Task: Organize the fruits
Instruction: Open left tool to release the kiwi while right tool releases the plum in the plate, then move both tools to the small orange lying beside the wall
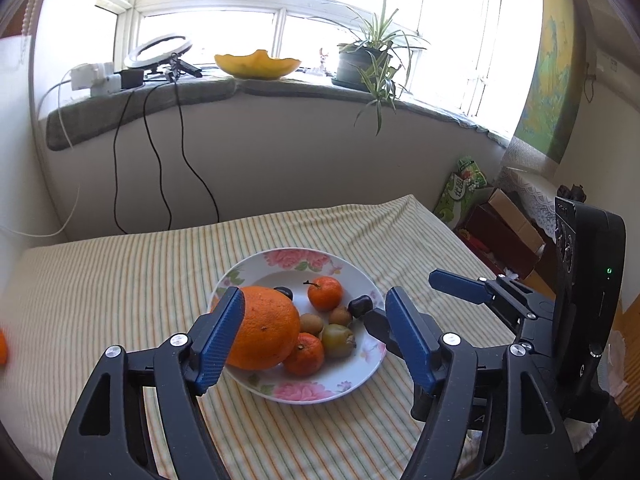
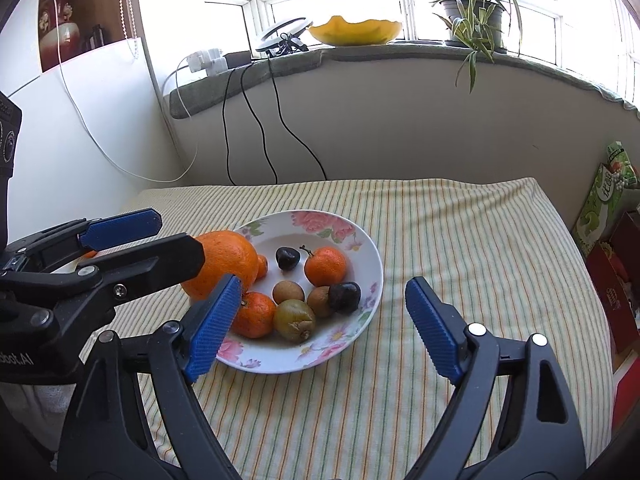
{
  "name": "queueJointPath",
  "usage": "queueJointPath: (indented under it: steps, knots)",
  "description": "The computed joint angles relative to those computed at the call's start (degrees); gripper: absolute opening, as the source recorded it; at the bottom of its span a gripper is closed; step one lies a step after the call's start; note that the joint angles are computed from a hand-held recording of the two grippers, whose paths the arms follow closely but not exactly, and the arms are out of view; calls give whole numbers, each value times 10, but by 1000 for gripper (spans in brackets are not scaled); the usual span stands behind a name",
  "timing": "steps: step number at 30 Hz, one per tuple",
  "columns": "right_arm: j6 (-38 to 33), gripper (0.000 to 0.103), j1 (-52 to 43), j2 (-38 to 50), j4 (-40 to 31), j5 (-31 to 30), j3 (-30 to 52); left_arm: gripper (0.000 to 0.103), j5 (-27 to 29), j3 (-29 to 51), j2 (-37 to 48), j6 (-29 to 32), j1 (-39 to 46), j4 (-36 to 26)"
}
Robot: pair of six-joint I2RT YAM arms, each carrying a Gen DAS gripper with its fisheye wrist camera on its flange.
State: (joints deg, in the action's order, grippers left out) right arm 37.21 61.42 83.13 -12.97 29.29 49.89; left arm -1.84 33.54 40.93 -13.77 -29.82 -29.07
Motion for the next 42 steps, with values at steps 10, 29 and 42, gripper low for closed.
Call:
queueJointPath:
  steps: [10, 29, 42]
  knots:
    - [-11, 89, 15, 41, -9, -12, 57, 73, 48, 0, -66, 38, 99, -51]
    - [-71, 89, 17, 204, -33, -90, 258, 73, 379, 11, -109, 309, 666, -187]
    - [-122, 89, 3, 419, -100, -264, 559, 73, 447, -4, 92, 468, 967, -124]
